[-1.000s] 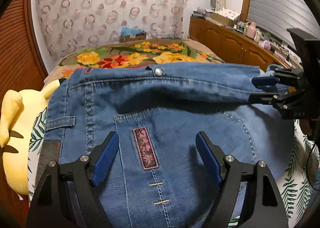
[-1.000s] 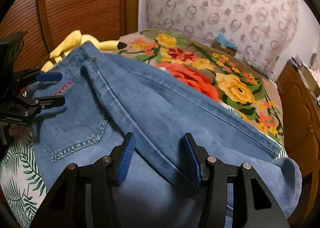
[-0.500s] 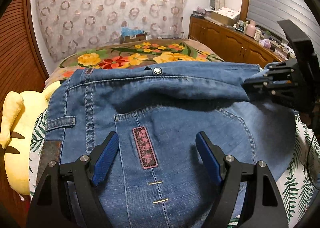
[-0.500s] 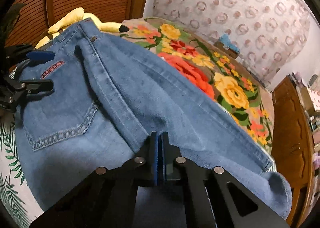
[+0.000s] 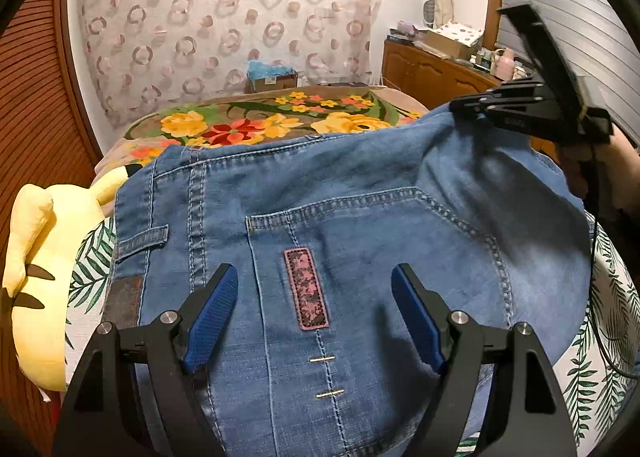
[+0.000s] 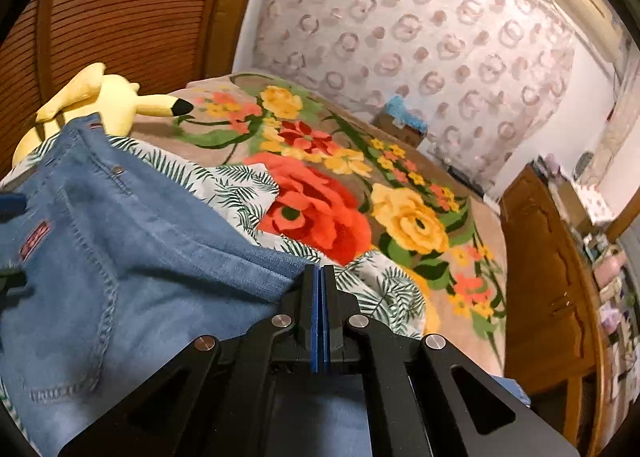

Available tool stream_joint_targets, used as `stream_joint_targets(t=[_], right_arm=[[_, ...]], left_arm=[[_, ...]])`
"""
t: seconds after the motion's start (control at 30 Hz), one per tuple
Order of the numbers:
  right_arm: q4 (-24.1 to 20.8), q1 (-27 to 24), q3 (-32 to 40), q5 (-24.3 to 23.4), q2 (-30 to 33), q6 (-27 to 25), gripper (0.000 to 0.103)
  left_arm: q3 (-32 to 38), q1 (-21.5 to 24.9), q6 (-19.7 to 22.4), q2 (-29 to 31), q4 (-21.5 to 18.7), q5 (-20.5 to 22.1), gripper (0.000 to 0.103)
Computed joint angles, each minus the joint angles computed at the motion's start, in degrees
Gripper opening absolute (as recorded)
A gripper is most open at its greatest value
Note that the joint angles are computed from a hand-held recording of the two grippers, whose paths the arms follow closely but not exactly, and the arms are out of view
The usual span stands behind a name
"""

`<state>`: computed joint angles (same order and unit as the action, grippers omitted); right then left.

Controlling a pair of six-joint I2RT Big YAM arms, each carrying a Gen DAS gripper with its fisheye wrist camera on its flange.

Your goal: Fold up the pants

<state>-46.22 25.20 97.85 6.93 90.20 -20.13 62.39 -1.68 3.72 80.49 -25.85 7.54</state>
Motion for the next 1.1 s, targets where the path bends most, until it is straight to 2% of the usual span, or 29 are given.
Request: stream_joint_targets(t=[0.1, 0.13, 0.17, 0.23, 0.27, 0.57, 0.77, 0.97, 1.1], right_arm=[[-1.21, -0.57, 0.66, -1.24, 0.68, 2.84, 0.006], [-1.82, -0.90, 1.82, -0.96, 0.98, 3.29, 0.013], [-1.11, -1.28, 1.09, -1.08, 0.42, 3.93, 0.025], [-0.70, -2.32, 0.34, -1.71, -0.92, 4.97, 0.038], [-0.21, -2.80, -0.89, -2.02, -2.15, 5.51, 0.040], [3.42, -8.81, -13.88, -2.42, -14.06, 8.68, 0.048], [0.57, -11.92, -15.42, -1.55, -14.34, 10.56, 0.049], [-4.23, -12.57, -17.23, -5.02, -14.69, 14.22, 0.049], [-4.81, -13.94, -19.76, -9.95, -17.17, 17.64, 0.049]], left_arm=[[-0.15, -0.13, 0.29, -0.16, -0.03, -0.53, 0.080], [-0.08, -0.17, 0.37, -0.13, -0.11, -0.74, 0.080], [0.09, -0.17, 0.37, 0.02, -0.22, -0.78, 0.080], [0.19, -0.13, 0.40, 0.15, -0.42, -0.70, 0.080], [0.29, -0.08, 0.48, 0.27, -0.51, -0.73, 0.080], [1.55, -0.41, 1.30, 2.14, -2.26, -1.82, 0.080], [1.94, -0.68, 1.00, 2.51, -3.27, -2.20, 0.080], [2.64, -0.88, 0.88, 3.19, -4.62, -2.54, 0.080], [2.69, -0.89, 0.94, 3.22, -4.69, -2.62, 0.080]])
